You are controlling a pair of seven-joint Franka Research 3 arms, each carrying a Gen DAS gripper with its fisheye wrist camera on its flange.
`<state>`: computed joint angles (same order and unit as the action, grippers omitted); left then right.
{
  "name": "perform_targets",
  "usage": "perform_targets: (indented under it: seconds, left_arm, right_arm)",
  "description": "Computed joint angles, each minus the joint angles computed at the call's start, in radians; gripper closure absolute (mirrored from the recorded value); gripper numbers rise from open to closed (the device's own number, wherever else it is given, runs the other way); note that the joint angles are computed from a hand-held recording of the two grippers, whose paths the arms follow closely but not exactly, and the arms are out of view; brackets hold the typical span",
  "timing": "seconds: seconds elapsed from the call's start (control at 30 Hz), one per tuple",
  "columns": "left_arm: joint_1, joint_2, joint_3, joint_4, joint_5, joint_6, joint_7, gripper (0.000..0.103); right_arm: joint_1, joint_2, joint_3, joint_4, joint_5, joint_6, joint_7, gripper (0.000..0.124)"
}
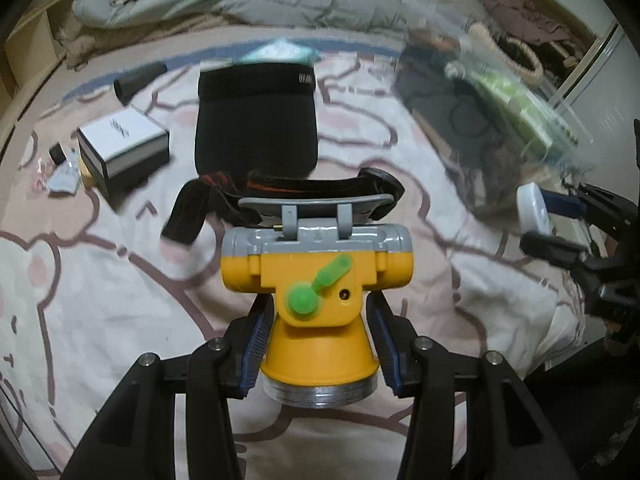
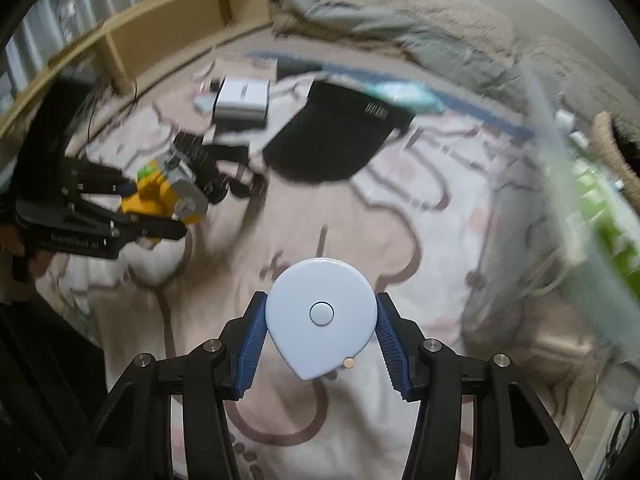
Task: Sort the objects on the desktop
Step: 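Carry tape measure over clear bin and open right gripper while left carries headlamp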
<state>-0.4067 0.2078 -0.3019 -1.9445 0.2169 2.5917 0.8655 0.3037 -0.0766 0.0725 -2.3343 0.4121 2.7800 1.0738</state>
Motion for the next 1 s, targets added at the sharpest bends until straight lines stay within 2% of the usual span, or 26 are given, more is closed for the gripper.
perform_targets:
  seconds: [0.37,0.67,0.83,1.0]
  left_arm:
    - [-0.008,-0.019,0.016,0.052,0.074,0.048,-0.039,0.055]
    - [-0.023,-0.013,0.02,0.107,0.141,0.056,-0.058,0.055]
    - [-0.031,0.0,0.023,0.137,0.165,0.055,-0.065,0.055]
    - [-0.03,0.021,0.016,0.166,0.144,0.066,-0.039,0.055]
  right_arm:
    - [-0.013,-0.059,-0.053,0.059,0.205,0.067,-0.074,0.07]
    - [-0.01,-0.07,-0.101,0.157,0.391,0.168,-0.182,0.07]
    - [-0.053,0.004,-0.096,0.271,0.393,0.158,-0.129,0.07]
    - [-0.115,0.122,-0.081,0.396,0.342,0.108,-0.01,0.07]
